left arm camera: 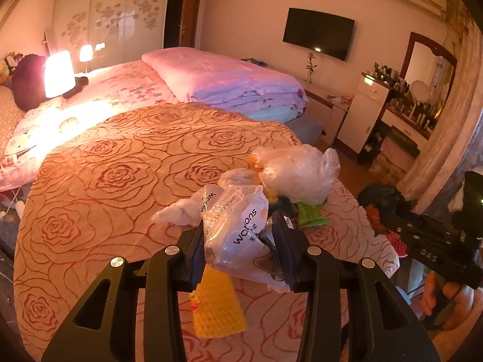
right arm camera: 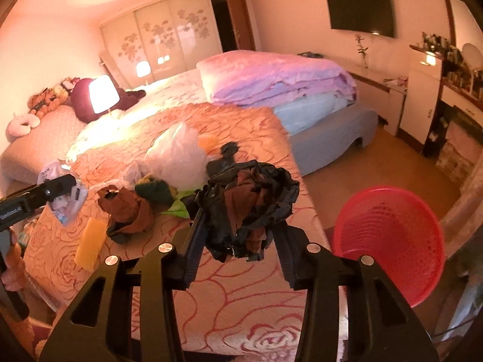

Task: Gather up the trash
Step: 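Carry both held items over the red basket and open both tools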

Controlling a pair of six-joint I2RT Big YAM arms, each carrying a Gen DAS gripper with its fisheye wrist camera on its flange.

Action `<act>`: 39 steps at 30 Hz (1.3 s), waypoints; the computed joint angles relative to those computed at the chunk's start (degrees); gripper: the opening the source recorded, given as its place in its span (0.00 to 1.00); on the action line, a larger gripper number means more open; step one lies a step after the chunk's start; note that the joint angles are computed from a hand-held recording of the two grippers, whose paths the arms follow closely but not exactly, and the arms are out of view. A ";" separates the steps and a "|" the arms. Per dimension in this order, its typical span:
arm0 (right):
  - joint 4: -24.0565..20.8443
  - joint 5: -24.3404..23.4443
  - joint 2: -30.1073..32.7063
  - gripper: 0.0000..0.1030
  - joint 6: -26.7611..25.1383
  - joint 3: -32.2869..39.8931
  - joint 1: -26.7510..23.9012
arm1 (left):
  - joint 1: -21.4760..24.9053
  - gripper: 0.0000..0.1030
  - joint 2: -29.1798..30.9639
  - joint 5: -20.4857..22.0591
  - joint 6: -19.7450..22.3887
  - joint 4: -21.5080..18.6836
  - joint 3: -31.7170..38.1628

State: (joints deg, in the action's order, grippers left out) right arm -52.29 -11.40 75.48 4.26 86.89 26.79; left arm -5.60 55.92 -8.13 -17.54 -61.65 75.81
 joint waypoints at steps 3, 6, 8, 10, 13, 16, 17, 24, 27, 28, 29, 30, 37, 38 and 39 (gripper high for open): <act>0.45 0.96 -1.07 0.41 0.75 -0.47 -1.18 | -2.21 0.37 1.57 -0.92 0.41 0.76 1.60; 0.65 1.29 -1.69 0.41 1.61 -0.59 -2.70 | -4.61 0.37 3.63 -1.15 0.91 1.48 3.62; 0.92 1.77 -2.06 0.41 2.07 -0.60 -3.96 | -6.02 0.37 5.06 -1.33 1.33 1.80 4.91; 1.18 2.33 -2.35 0.41 2.55 -0.63 -5.07 | -7.76 0.37 7.07 -1.29 2.00 2.27 6.53; 1.26 3.17 -2.83 0.41 3.11 -0.49 -7.19 | -10.40 0.37 10.16 -1.62 2.62 2.60 8.81; 1.38 4.04 -3.21 0.41 3.33 -0.32 -9.08 | -12.33 0.37 13.27 -1.69 3.11 2.54 11.10; 1.46 4.15 -3.42 0.41 3.29 -0.42 -9.71 | -12.77 0.37 14.11 -1.32 3.29 2.54 11.75; 0.60 6.54 -3.59 0.41 3.42 -0.72 -13.39 | -15.90 0.37 21.83 3.02 4.56 2.25 18.70; 0.19 7.04 -3.08 0.41 3.42 -1.08 -15.07 | -17.19 0.37 25.15 4.85 4.85 1.89 21.06; 0.03 7.37 -2.75 0.41 3.60 -1.28 -15.63 | -17.81 0.38 26.21 5.05 4.93 1.85 21.64; -0.13 7.56 -2.50 0.41 3.72 -1.27 -15.90 | -18.25 0.38 27.38 5.25 5.07 1.64 22.46; -0.36 7.74 -2.07 0.41 3.97 -1.49 -16.48 | -18.73 0.38 28.63 5.51 5.25 1.39 23.20; -1.51 6.65 -0.08 0.42 5.27 -3.42 -19.01 | -20.57 0.38 36.43 8.42 6.82 -2.54 28.86; -1.70 6.37 0.28 0.42 5.30 -3.60 -19.30 | -20.65 0.38 37.08 8.80 7.09 -2.94 29.24; -2.08 6.13 0.73 0.42 5.34 -3.39 -19.47 | -20.77 0.38 38.13 9.27 7.35 -3.47 29.96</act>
State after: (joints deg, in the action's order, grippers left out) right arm -54.37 -5.26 76.22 9.61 83.50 7.33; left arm -26.37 94.05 1.13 -10.20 -65.12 105.78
